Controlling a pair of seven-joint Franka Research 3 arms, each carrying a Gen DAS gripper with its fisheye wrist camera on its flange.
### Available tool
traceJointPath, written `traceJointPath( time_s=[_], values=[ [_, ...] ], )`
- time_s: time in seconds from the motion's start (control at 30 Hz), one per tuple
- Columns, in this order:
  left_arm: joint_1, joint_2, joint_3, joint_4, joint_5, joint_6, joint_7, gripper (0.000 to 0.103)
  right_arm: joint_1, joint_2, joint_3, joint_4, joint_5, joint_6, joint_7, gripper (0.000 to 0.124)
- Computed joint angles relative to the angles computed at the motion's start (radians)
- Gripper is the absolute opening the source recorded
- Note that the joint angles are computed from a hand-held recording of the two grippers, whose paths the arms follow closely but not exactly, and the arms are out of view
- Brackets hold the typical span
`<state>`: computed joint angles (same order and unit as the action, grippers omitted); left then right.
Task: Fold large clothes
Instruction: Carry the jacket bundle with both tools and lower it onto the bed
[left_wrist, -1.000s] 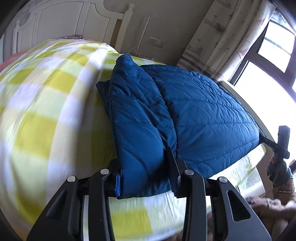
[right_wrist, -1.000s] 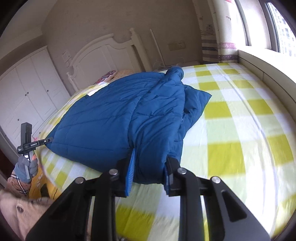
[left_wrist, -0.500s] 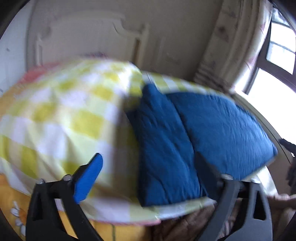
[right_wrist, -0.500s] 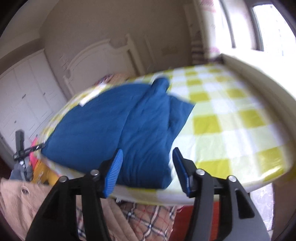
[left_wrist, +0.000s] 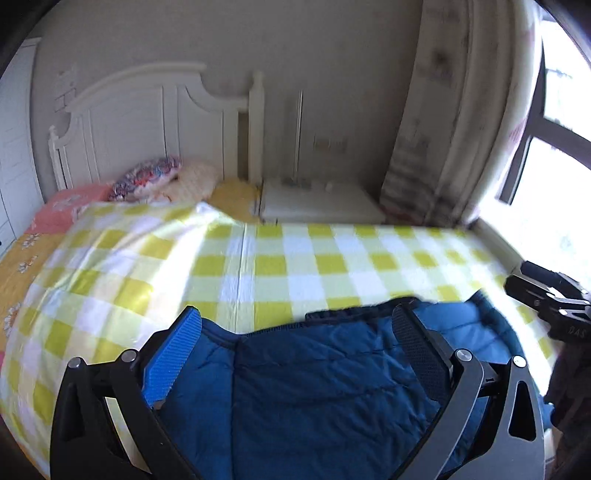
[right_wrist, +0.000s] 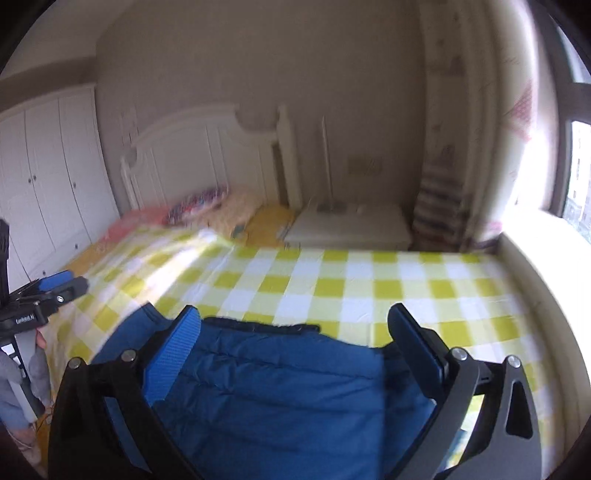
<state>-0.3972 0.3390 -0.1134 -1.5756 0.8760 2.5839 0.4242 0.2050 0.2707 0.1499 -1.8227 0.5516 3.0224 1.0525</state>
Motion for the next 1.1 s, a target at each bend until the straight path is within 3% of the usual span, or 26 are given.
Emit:
traceJointPath(
  time_s=[0.07, 0.1, 0.13, 0.2, 0.23, 0.3, 0.4, 0.47, 0.73, 0.8, 0.87, 1.0, 1.07, 1.1],
  values=[
    [0.004, 0.108, -0.014, 0.123, -0.068, -0.077, 0.103, 0.099, 0.069, 0.085, -0.078, 0.105, -0.09, -0.106, 0.066, 0.06],
    [-0.014, 0.165, 0.005, 0.19, -0.118, -0.121, 0.161, 0.099, 0.057, 0.127, -0.066, 0.152, -0.135, -0.145, 0.092, 0.059],
    [-0.003, 0.196, -0.011, 0.222, -0.127, -0.153, 0.183, 0.099, 0.066, 0.148, -0.072, 0.165, -0.162, -0.159, 0.102, 0.059],
    [-0.012, 0.29, -0.004, 0.309, -0.179, -0.191, 0.248, 0.099, 0.151, 0.235, -0.167, 0.24, -0.317, -0.217, 0.171, 0.059],
    [-0.019, 0.351, 0.008, 0.359, -0.216, -0.199, 0.28, 0.099, 0.173, 0.264, -0.194, 0.234, -0.398, -0.204, 0.212, 0.059],
    [0.002, 0.406, -0.011, 0.388, -0.294, -0.191, 0.298, 0.099, 0.114, 0.317, -0.141, 0.267, -0.35, -0.225, 0.212, 0.067],
    [-0.021, 0.418, 0.028, 0.393, -0.301, -0.165, 0.297, 0.099, 0.008, 0.326, -0.039, 0.277, -0.224, -0.224, 0.175, 0.067],
    [-0.024, 0.406, 0.04, 0.364, -0.303, -0.132, 0.288, 0.099, -0.006, 0.324, -0.026, 0.273, -0.197, -0.23, 0.152, 0.067],
    [-0.03, 0.399, 0.051, 0.356, -0.318, -0.117, 0.287, 0.099, 0.062, 0.318, -0.098, 0.266, -0.263, -0.214, 0.2, 0.067],
    [-0.033, 0.404, 0.054, 0.365, -0.317, -0.124, 0.288, 0.099, 0.108, 0.313, -0.15, 0.273, -0.329, -0.23, 0.247, 0.068],
    [-0.033, 0.403, 0.054, 0.363, -0.317, -0.122, 0.288, 0.099, 0.169, 0.28, -0.21, 0.233, -0.423, -0.189, 0.315, 0.065],
    [-0.021, 0.398, 0.045, 0.35, -0.334, -0.103, 0.291, 0.099, 0.183, 0.229, -0.182, 0.163, -0.47, -0.097, 0.282, 0.054],
    [-0.012, 0.393, 0.039, 0.337, -0.347, -0.086, 0.291, 0.099, 0.224, 0.296, -0.226, 0.247, -0.531, -0.198, 0.326, 0.052],
    [-0.007, 0.39, 0.037, 0.33, -0.354, -0.076, 0.289, 0.099, 0.213, 0.325, -0.215, 0.283, -0.524, -0.237, 0.323, 0.053]
  ],
)
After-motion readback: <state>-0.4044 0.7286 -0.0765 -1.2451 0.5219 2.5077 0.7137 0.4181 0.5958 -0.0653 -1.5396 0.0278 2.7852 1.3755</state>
